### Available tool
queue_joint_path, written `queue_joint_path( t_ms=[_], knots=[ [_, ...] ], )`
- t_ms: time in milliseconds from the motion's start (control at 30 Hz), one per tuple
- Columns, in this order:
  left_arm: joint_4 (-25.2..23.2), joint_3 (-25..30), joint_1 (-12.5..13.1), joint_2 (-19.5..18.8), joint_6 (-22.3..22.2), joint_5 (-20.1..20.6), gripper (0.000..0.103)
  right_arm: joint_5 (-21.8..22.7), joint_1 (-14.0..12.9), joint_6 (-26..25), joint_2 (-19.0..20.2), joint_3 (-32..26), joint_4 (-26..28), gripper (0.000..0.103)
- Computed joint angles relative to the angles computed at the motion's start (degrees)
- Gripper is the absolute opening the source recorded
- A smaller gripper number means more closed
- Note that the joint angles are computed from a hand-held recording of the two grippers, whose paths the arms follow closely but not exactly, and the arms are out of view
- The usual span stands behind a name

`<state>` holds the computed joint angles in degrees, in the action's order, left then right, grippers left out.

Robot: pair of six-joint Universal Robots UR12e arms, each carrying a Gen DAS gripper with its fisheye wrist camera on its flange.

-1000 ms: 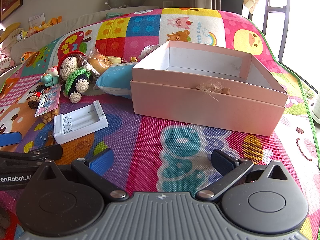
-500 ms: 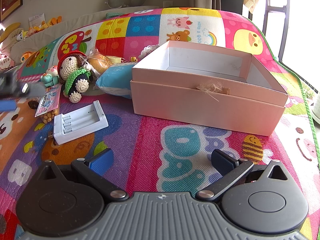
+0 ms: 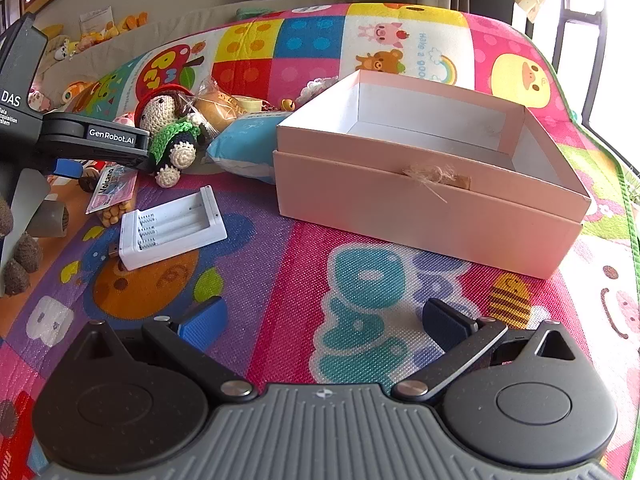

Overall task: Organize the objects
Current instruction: 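Grasp the pink Volcano toy card with the left gripper, then grasp the white battery charger with the right gripper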

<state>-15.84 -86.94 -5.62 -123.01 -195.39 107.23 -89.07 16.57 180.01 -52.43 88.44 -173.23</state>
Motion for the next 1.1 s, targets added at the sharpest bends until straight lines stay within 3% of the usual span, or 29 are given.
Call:
queue_joint_path(
  t_ms=[133,233,333,433,500,700,833,933,1033,1100],
  knots=[
    [0.0,0.1,-0.6,-0.1,1.5,0.0,0.101,-0.5,0.2,0.4,0.1,0.0,-0.2,0.103],
    [-2.2,1.7,-0.8,-0.6,-0.4,1.8,0.1,-0.6,0.2,0.8,0.1,0.1,-0.7,0.103],
    [-3.5,3.2,-0.8,-1.2,-2.1,1.7,0.09,0.2,0.0,0.8,0.0,0.5,-1.3,0.103],
    [-3.8,3.6,-1.5,-1.3,-0.3,2.5,0.077,0.2,0.0,0.6,-0.1,0.6,-1.5,0.103],
    [-4.2,2.9,-1.6,-0.7,0.8,0.9,0.069,0.4,0.0,0.6,-0.2,0.8,-1.6,0.103],
    [-2.0,-2.3,-1.5,2.8,5.6,-3.3,0.059,0.3,0.1,0.4,-0.3,0.9,-1.6,0.103],
    [0.9,-6.5,-1.0,5.0,8.0,-4.7,0.057,0.3,0.1,0.4,-0.3,1.0,-1.6,0.103],
    [3.8,-8.2,0.0,5.3,6.6,-6.5,0.06,0.3,0.1,0.4,-0.3,1.0,-1.7,0.103],
    [3.8,-7.5,0.5,4.4,4.4,-7.5,0.059,0.3,0.1,0.4,-0.3,1.0,-1.6,0.103],
    [4.0,-6.2,0.4,3.3,5.6,-7.4,0.057,0.3,0.1,0.4,-0.3,1.0,-1.6,0.103]
  ],
)
